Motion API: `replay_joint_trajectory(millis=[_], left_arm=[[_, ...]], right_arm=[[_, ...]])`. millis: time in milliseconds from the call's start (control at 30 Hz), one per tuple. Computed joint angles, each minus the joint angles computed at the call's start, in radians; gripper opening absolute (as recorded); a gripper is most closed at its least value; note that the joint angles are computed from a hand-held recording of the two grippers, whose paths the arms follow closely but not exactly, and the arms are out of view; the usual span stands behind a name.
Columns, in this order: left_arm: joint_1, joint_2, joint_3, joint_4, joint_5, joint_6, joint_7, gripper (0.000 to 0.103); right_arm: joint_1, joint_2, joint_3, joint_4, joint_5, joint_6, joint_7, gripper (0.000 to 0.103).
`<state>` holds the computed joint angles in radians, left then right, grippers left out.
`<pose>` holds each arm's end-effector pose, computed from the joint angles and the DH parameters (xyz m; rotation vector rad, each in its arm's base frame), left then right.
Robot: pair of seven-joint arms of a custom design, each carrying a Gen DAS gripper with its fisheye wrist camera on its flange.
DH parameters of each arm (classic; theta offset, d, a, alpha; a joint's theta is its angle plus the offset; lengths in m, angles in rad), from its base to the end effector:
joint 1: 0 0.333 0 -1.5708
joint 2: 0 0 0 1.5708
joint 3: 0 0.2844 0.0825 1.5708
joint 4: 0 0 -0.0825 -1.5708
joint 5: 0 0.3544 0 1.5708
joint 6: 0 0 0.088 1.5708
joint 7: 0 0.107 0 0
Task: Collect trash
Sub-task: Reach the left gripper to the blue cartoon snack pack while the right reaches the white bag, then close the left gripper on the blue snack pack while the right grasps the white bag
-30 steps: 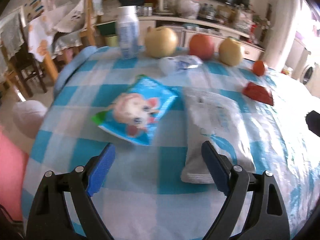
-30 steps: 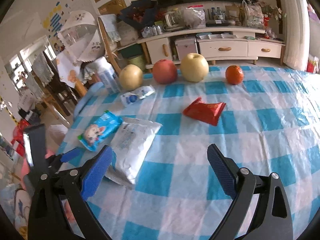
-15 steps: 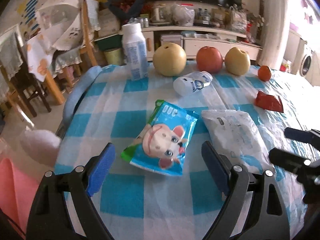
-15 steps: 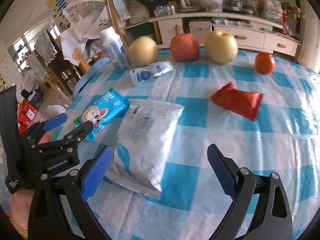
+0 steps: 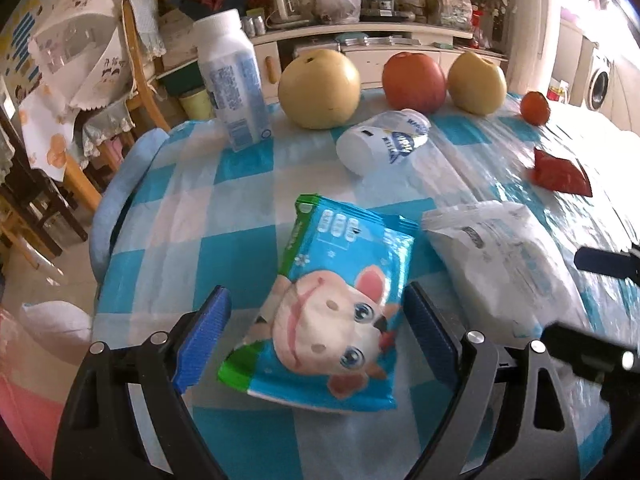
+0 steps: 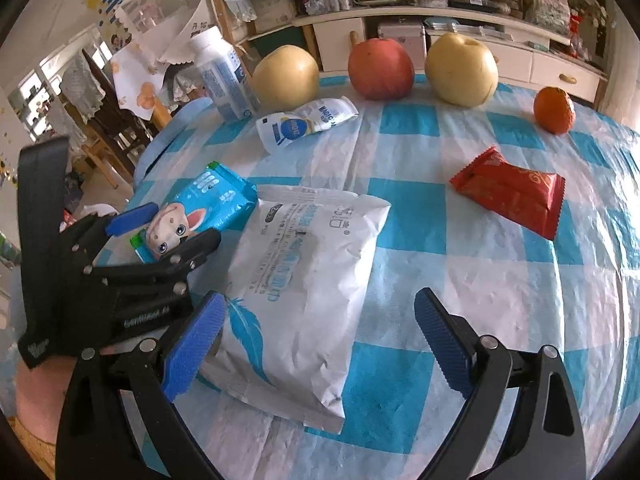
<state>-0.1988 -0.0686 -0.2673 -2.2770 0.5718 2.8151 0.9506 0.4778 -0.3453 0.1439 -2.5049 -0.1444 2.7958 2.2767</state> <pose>0.4570 -0.2612 0.4319 -1.4927 2.1104 -0.6394 0.3657 0.2734 0.4642 -1.8206 1.7435 -0.2805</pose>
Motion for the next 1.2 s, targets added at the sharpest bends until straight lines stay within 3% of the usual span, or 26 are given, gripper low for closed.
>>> replay_joint_trajectory(millis=[267, 400, 667, 833, 1000, 1200], left_arm=[[-0.012, 0.033, 0.023, 0.013, -0.144, 0.025, 0.068, 0.087], [-0.014, 0.031, 0.023, 0.010, -0.138, 0.028, 0.058, 0.084], [-0.005, 0.020, 0.018, 0.003, -0.082, 0.033, -0.014, 0.065], [0.004, 0.006, 0.014, -0.005, -0.058, 0.023, -0.077, 0.051], [0.015, -0.014, 0.005, -0.021, -0.047, 0.019, -0.116, 0.047], [0.024, -0.051, -0.001, -0.063, -0.120, 0.038, -0.094, 0.045]], right_arm=[[-0.006, 0.061, 0.031, 0.046, -0.071, -0.009, -0.018, 0.094], [-0.028, 0.083, 0.053, 0.065, -0.136, -0.013, 0.017, 0.097], [-0.051, 0.111, 0.081, 0.096, -0.262, -0.033, 0.111, 0.097], [-0.034, 0.113, 0.062, 0.095, -0.258, -0.029, 0.105, 0.099], [-0.031, 0.115, 0.059, 0.098, -0.263, -0.033, 0.093, 0.097], [-0.024, 0.107, 0.054, 0.091, -0.256, -0.030, 0.057, 0.088]])
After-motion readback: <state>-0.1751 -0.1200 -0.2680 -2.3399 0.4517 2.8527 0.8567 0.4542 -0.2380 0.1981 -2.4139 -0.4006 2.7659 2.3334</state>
